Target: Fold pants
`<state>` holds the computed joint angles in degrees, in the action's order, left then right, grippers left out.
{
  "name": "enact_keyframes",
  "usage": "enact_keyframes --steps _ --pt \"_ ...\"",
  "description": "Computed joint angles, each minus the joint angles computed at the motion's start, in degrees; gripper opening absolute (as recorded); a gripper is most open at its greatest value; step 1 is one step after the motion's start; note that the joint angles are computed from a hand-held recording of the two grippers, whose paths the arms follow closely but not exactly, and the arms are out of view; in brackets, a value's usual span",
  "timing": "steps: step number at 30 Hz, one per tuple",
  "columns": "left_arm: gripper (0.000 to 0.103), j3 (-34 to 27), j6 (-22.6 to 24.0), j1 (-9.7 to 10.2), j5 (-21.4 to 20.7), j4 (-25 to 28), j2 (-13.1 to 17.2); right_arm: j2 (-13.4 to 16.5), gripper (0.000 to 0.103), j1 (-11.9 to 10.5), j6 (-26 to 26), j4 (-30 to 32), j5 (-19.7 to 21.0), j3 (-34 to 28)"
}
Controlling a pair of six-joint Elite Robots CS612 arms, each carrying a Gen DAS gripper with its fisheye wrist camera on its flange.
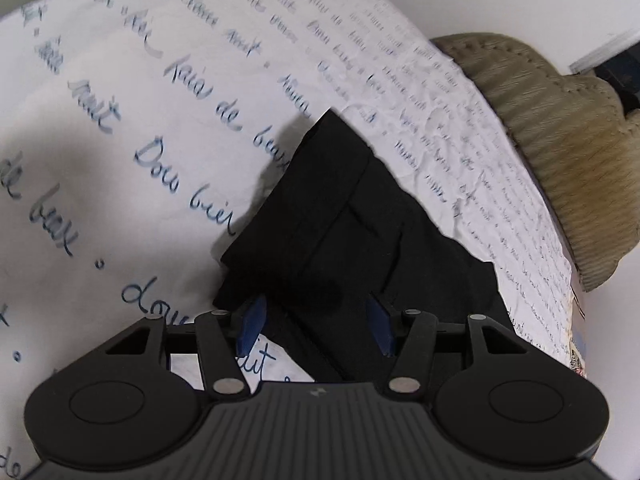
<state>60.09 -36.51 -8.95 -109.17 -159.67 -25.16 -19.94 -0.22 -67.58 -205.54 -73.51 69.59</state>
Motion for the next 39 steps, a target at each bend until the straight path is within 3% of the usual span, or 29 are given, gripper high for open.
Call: enact_keyframes --steps 2,3,4,7,10,13,19,21,22,23,25,28,30,31,34,37,38,39 --pt "0.054 -0.05 -0.86 -0.02 0.35 -0.32 0.18 -0.19 0.003 -0.08 0.27 0.32 0.25 0.14" --pt "0.043 -0.04 -1.65 -0.03 0.68 -0.72 0.23 -0.27 0.003 -0.10 0.16 0.57 0.34 0.21" --pt "0.024 -0.07 -2.13 -0.07 1.35 -0.51 0.21 -0.32 0.003 -0.10 0.10 0.62 0.46 0.26" --pt "0.010 0.03 -3.86 0.24 0.42 -1.29 0.46 -0.81 0.003 -0.32 0.42 1.16 1.28 0.70" --pt "0.009 2.19 -4.37 0.10 1.17 -3.94 -0.47 -1.44 0.003 -0.62 0.50 1.27 2.30 1.54" --pt "0.009 5.27 -2.09 -0.50 3.28 -6.28 -2.17 -2.35 0.003 -0.77 -1.09 1.39 2.68 3.08" --pt "0.011 4.36 1.36 -0.83 4.60 -3.21 -1.61 -1.65 0.003 -0.36 -2.43 3.25 0.83 2.30" --pt "0.015 5.17 1.98 -0.88 5.41 -4.47 -1.94 -1.58 0.006 -0.42 -1.43 2.66 1.15 2.25" --pt "0.017 6.02 2.30 -0.97 6.24 -5.51 -2.41 -2.05 0.013 -0.66 -0.71 2.70 1.85 2.78" --pt "0.018 7.14 2.73 -1.15 7.81 -6.62 -3.01 -2.78 0.022 -1.14 0.28 2.85 3.11 3.70" --pt "0.023 9.35 2.72 -1.75 12.66 -8.38 -4.33 -4.57 0.031 -2.39 3.48 3.12 5.40 6.13" --pt "0.023 12.37 3.56 -3.94 27.04 -9.78 -6.36 -7.07 0.031 -4.90 10.57 1.20 6.75 10.07" --pt "0.023 13.07 6.03 -5.39 33.20 -9.92 -6.98 -8.93 0.031 -7.22 16.08 -0.97 6.99 13.20" --pt "0.023 13.15 8.06 -5.94 34.02 -10.18 -7.14 -9.87 0.031 -8.44 18.18 -1.87 7.21 14.76" --pt "0.024 12.17 15.49 -7.79 31.75 -10.81 -7.02 -13.03 0.033 -12.12 24.87 -6.51 5.25 19.92" --pt "0.025 11.30 26.93 -10.78 29.18 -12.83 -6.71 -16.42 0.037 -15.81 32.07 -13.77 4.73 24.95" --pt "0.027 11.10 30.52 -11.88 28.65 -13.87 -6.52 -17.21 0.041 -16.96 35.17 -17.19 4.86 26.15" --pt "0.037 11.04 34.43 -12.94 27.64 -15.34 -6.34 -17.87 0.044 -17.99 38.47 -20.85 5.04 27.15"
